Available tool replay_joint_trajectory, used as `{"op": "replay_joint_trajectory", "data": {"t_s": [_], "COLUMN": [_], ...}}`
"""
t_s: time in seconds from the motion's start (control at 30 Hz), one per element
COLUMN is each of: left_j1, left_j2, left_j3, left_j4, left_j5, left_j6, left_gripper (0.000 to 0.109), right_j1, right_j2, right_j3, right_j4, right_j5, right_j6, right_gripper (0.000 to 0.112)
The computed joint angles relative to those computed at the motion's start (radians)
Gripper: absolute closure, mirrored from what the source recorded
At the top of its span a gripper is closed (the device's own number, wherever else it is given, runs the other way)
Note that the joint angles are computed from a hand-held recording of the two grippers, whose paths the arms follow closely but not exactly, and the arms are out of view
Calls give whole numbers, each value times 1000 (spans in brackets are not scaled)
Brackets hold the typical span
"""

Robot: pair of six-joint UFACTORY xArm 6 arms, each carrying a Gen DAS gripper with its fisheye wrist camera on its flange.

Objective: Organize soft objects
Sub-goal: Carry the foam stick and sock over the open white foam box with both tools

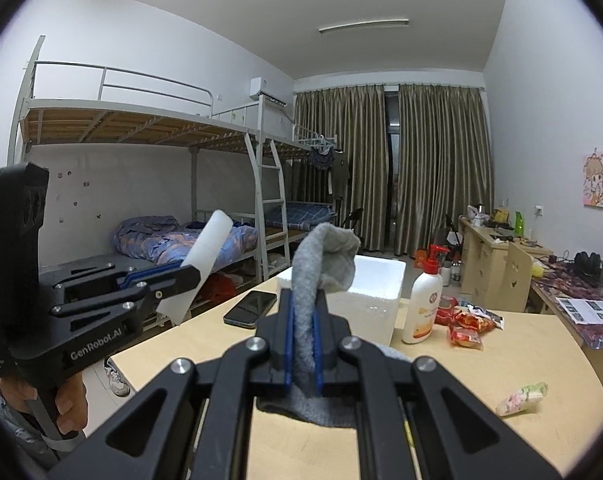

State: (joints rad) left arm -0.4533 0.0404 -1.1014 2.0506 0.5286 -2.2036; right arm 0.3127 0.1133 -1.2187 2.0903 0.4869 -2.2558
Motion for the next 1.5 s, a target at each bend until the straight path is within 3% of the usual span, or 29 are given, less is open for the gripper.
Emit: {"op": "replay_joint_trajectory", "data": {"t_s": [0.9,1.1,1.5], "left_j1": [145,179,208], "left_j2": [314,406,590], "left_j3": [-450,-567,-780], "left_j4": [-178,-274,-625], "left_j5": [-241,-305,-366], "left_j6": [238,346,710], "left_gripper": [100,100,100], "right_j1": [11,13,10], "right_j2": [244,309,419], "right_j3": [-356,-442,-578], "right_j4": [-274,-345,-467], "right_j5": [-59,-71,-69], "right_j6": [306,385,528], "right_gripper": [101,101,101]}}
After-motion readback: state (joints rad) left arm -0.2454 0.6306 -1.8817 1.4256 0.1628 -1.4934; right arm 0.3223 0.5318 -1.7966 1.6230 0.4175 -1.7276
